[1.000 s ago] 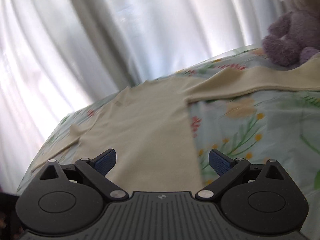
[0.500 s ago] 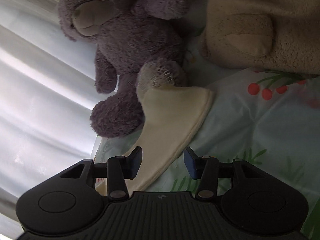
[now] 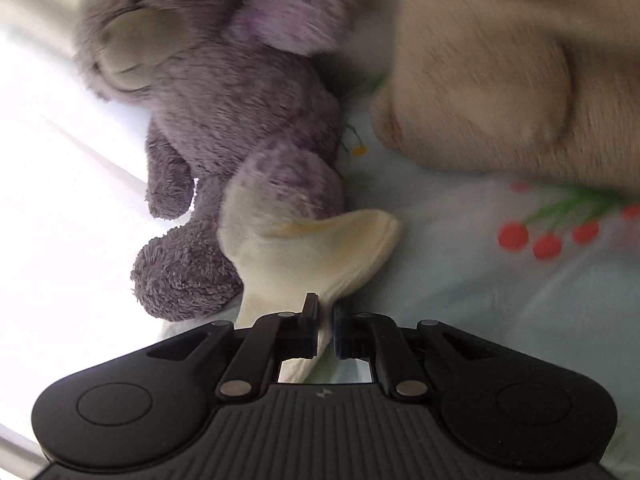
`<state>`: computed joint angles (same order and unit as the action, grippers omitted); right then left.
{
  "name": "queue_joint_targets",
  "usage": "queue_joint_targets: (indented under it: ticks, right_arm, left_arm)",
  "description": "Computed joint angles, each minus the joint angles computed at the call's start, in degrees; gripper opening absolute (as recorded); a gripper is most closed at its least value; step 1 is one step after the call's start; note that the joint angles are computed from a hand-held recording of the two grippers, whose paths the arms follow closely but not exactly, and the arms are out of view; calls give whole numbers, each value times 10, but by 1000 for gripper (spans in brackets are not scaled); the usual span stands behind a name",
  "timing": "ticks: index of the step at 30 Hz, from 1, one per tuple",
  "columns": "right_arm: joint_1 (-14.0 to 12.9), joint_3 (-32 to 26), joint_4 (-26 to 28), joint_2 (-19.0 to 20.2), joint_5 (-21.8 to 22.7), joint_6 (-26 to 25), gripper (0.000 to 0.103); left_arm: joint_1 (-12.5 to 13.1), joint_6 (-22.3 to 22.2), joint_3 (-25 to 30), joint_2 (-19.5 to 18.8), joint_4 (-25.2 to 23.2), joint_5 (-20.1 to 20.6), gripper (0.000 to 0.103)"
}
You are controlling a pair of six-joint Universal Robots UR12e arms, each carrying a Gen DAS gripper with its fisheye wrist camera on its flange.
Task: Fold small clothes
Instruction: 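Carry the sleeve across the shirt body and open the right tool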
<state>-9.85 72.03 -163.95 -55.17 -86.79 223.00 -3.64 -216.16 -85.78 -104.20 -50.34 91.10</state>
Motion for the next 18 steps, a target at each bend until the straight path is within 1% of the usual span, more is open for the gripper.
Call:
queue_joint_targets:
  ticks: [1, 2, 3, 4, 5, 7, 8, 9, 10, 11, 12, 13, 14, 15, 17, 18]
  right_arm:
    - [11, -5, -18, -1, -24, -56, 6]
    - [24, -11, -39, -2, -35, -116, 6]
    - [35, -15, -65, -2, -30, -171, 6]
    - [46, -17, -93, -3, -11, -223, 6]
    - [56, -19, -118, -4, 28, -279, 6]
    - [73, -21, -135, -6, 109, -369, 6]
    - [83, -20, -133, -8, 153, -418, 6]
    - [93, -18, -118, -10, 187, -461, 7]
    - [101, -16, -87, -13, 218, -504, 8]
    - [110, -14, -38, -17, 243, -552, 15]
    - [118, -12, 13, -20, 252, -588, 19]
    - [125, -11, 57, -23, 251, -606, 21]
    - [128, -11, 90, -24, 248, -610, 21]
    - [129, -10, 117, -26, 243, -598, 21]
    - [125, -10, 137, -28, 248, -551, 21]
    - [121, -10, 146, -30, 254, -519, 21]
  left_arm:
    - [3, -1, 0, -1, 4, -5, 103]
    - [5, 1, 1, -3, 11, -9, 102]
    - [8, 7, 3, -6, 20, -13, 99]
    - [10, 15, 7, -9, 25, -18, 97]
    - [14, 24, 14, -15, 30, -27, 93]
    - [21, 39, 25, -24, 49, -50, 92]
    - [25, 45, 29, -30, 68, -60, 92]
    - [28, 49, 34, -36, 87, -66, 94]
    - [31, 52, 39, -42, 105, -72, 96]
    - [33, 55, 46, -51, 121, -78, 96]
    - [37, 57, 53, -58, 133, -90, 96]
    - [41, 57, 61, -66, 138, -107, 96]
    - [47, 59, 72, -76, 138, -137, 97]
    - [52, 63, 83, -85, 135, -162, 97]
    - [56, 66, 112, -108, 119, -193, 98]
    - [57, 74, 129, -121, 111, -209, 98]
